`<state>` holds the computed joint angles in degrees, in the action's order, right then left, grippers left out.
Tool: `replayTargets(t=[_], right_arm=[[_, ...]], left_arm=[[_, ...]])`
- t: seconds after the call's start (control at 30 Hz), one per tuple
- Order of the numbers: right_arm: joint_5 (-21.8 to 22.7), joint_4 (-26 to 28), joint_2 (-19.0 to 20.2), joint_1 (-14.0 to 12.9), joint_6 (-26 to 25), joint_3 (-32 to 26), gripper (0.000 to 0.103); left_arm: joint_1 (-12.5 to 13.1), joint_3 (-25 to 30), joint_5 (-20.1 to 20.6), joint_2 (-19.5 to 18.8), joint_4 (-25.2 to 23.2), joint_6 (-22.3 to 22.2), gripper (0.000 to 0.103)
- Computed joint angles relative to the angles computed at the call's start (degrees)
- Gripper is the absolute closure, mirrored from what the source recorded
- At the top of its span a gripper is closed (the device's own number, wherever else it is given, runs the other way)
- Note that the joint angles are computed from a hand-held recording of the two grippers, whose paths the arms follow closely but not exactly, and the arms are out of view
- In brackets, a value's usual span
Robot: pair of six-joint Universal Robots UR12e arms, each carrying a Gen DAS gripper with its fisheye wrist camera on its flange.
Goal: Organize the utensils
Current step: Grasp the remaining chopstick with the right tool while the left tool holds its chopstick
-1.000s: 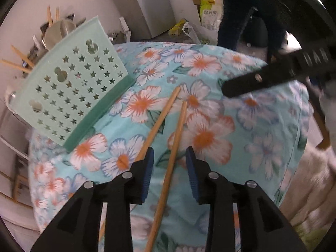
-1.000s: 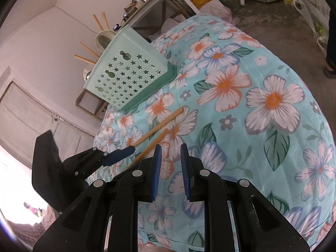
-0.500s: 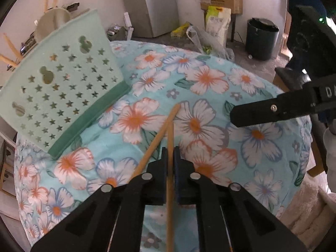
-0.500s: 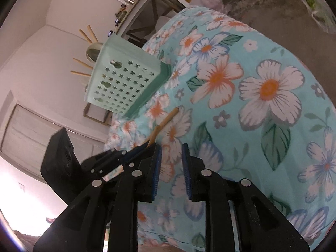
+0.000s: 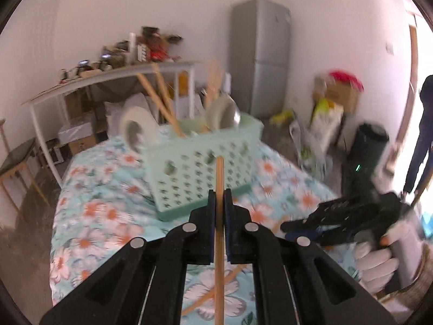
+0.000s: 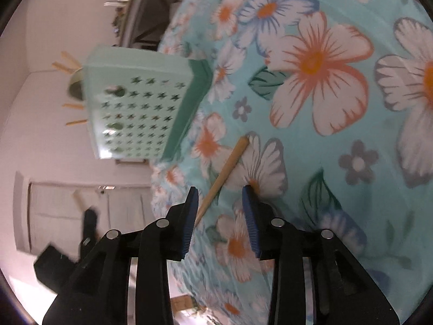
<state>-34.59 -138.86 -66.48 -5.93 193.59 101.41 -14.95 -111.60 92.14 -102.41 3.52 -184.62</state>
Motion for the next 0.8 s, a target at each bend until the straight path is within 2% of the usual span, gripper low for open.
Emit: replayTargets(t=[0.1,0.37,0.47,0.5,0.53,0.57,0.8], right_arm=[[-1.98,-1.5,0.38,0.84,3.63,-0.77,0.07],[-8.25,-5.84,1.3,3.55,14.21,-2.79,0.073],[-12.0,-6.04,1.74,4.64,17.28,-3.97,0.083],[-12.83,-6.1,1.68,4.73,17.84,-3.96,0.092],[-13.63,-6.77,1.81,4.88,19.27,-3.86,0.096],[-12.89,-8.59,2.16,4.76,21.28,-3.45,0.097],[-11.05,-12.4,2.03,4.02,23.18,-1.72,0.097]], left_arm=[[0.67,-1.53,0.06,1.06,2.4,-1.98,0.098],[2.31,-4.4,-1.78,2.76,4.59,-4.75,0.098],[2.65,-5.03,-2.29,2.97,5.36,-5.23,0.098],[2.76,-5.26,-2.44,3.03,5.65,-5.46,0.098],[2.88,-5.49,-2.62,3.14,5.85,-5.68,0.098],[2.98,-5.63,-2.73,3.2,5.94,-5.79,0.098],[3.38,-6.53,-2.19,4.11,6.14,-6.72,0.098]])
